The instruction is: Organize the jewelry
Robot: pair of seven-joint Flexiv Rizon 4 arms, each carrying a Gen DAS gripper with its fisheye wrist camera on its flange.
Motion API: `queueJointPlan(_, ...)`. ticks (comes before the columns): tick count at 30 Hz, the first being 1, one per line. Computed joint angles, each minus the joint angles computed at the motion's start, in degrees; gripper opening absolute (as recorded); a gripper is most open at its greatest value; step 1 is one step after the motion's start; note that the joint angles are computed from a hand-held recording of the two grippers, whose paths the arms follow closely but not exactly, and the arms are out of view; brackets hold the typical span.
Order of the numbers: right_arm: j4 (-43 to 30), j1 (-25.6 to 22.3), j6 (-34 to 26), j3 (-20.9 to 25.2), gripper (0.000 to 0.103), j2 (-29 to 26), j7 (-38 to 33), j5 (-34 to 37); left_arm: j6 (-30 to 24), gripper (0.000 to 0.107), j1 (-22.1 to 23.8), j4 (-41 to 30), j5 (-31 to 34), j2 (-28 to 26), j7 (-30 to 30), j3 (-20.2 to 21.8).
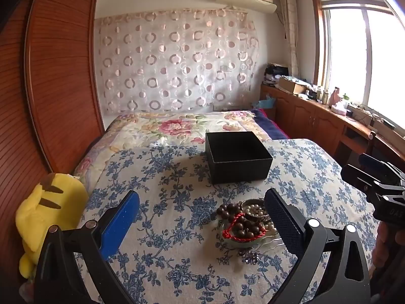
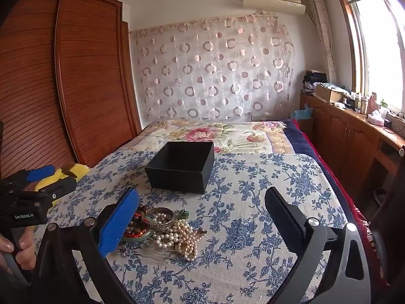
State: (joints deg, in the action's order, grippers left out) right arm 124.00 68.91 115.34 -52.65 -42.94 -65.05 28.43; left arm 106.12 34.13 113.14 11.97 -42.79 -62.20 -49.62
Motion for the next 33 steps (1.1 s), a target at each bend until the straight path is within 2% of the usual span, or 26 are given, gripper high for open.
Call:
queueJointPlan(11,-0.6,0.4,-1.3,-0.9,0.101,0.3,0.1,-0.9,0.2,0.095,-0.5,-0.4,0.0,-0.2,-0.4,0.6)
queueJointPlan(15,-0.2,-0.4,0.0,0.3,0.101,0.0,0.1,-0.6,0.2,0.095,-0.5,-0.4,0.0,-0.2,-0.5,0.6)
queueJointPlan(33,-0.2,0.3,-0.1,0.0,0.101,-0.1,-0.1,-0.1,0.1,0.095,-0.4,-0.3,0.0,-0.2,-0.4,0.5)
